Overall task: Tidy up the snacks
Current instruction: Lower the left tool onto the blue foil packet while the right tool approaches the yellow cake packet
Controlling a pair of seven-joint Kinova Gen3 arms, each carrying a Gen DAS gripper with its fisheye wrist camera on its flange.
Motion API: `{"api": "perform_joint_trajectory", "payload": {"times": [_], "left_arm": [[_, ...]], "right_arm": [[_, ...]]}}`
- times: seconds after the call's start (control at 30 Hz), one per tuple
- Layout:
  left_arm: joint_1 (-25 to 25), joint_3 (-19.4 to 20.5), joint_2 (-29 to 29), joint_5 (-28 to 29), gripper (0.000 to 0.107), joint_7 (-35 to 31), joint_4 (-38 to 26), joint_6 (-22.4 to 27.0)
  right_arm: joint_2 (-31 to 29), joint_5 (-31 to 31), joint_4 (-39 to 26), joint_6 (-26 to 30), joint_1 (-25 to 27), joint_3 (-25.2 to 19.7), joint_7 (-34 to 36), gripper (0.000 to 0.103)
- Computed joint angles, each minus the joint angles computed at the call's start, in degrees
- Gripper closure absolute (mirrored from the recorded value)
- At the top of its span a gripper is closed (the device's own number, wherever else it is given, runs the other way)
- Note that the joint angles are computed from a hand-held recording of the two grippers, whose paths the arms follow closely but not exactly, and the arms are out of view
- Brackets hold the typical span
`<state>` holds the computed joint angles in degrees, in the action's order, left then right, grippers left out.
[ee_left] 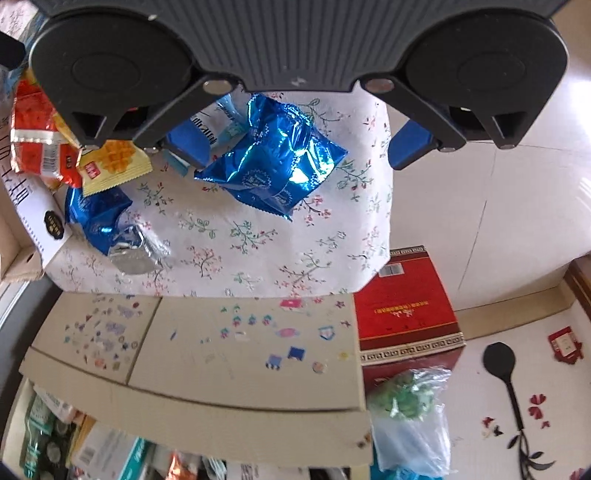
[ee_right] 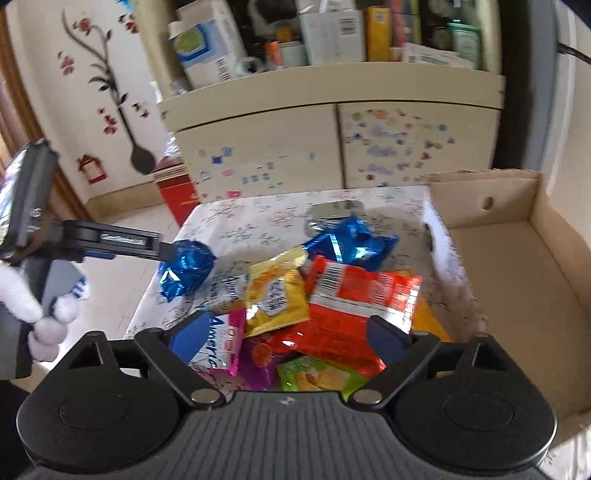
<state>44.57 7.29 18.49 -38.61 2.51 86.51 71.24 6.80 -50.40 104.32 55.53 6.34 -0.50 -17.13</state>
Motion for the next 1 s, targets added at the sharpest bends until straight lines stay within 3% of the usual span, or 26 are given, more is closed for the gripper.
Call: {"api": "perform_joint_trajectory", "payload": {"times": [0.27, 0.73, 0.83, 1.0], "left_arm": [[-1.8, -0.3, -0.5, -0.6, 0.007, -2.7, 3.4, -6.9], [-4.2, -1.4, 0.4, 1.9, 0.014, -7.7, 5.8, -13.7], [-4.2, -1.6, 0.7, 2.2, 0.017, -8.1, 5.7, -13.9], [-3.6, -1.6, 1.4, 2.5, 0.031, -10.0, 4.5, -12.6]], "right_arm": [[1.6, -0.4, -0.2, -1.6, -1.6, -1.8, 2.4, 0.018], [0.8, 1.4, 3.9, -14.1, -6.1, -4.6, 6.3, 0.024], [0.3, 1.7, 5.3, -17.3, -7.1, -5.3, 8.1, 0.029], [0.3, 5.8, 5.9, -20.7, -9.2, -5.5, 5.6, 0.047]]}}
